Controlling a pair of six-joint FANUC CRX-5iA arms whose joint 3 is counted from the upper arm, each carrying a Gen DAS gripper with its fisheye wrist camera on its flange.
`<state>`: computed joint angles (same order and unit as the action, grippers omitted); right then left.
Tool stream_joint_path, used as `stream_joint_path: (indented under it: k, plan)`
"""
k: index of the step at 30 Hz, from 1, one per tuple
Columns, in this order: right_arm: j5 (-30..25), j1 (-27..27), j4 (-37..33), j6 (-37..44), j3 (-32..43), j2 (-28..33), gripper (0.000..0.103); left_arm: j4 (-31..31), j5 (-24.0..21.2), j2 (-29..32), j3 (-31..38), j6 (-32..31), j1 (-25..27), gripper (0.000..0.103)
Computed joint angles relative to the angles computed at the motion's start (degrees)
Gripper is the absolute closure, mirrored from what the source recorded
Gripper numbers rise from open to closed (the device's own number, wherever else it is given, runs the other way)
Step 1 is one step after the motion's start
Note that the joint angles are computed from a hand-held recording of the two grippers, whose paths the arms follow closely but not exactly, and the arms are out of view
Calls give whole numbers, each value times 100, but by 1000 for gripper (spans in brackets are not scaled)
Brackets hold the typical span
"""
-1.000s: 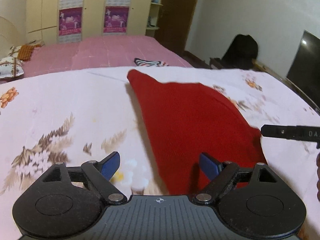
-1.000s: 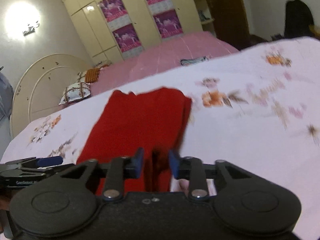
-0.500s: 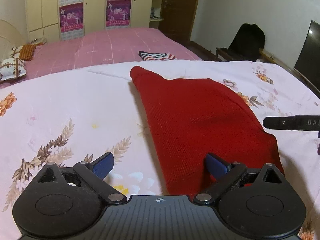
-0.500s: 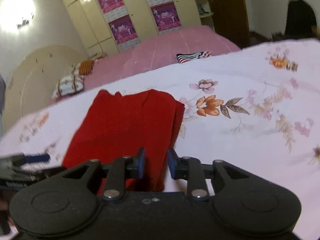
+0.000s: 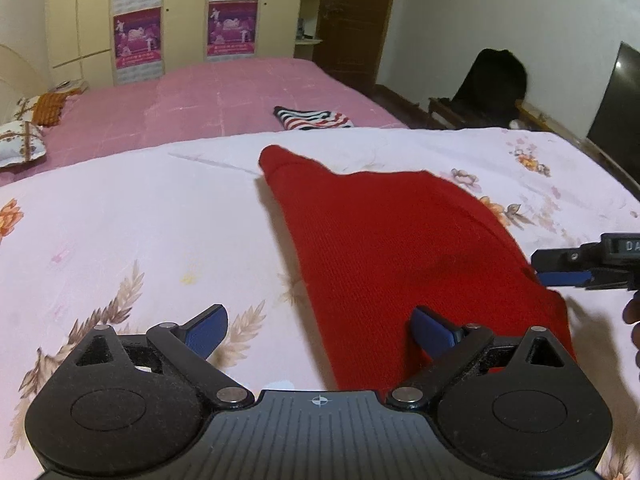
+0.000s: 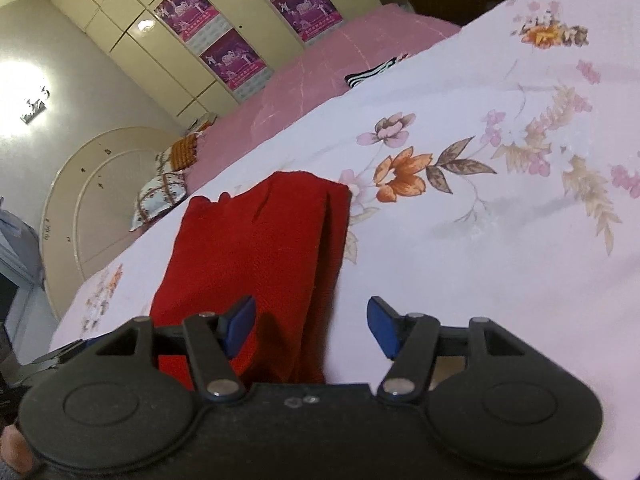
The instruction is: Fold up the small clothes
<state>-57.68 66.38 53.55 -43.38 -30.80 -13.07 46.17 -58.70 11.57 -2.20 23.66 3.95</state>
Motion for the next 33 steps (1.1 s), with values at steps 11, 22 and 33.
stream_joint_path:
  k: [11, 22, 33]
  plan:
    - [1455, -626, -348, -28, -453, -444, 37, 297, -2603, 1915, 1914, 2089, 304, 28]
    - [2468, -1067, -1182, 1098, -401, -513, 35, 320, -3418, 2557, 2717, 2287, 149, 28]
    - [3490, -1550, -226, 660, -766, -387, 52, 202, -2833, 2380, 2585, 1788, -99, 39]
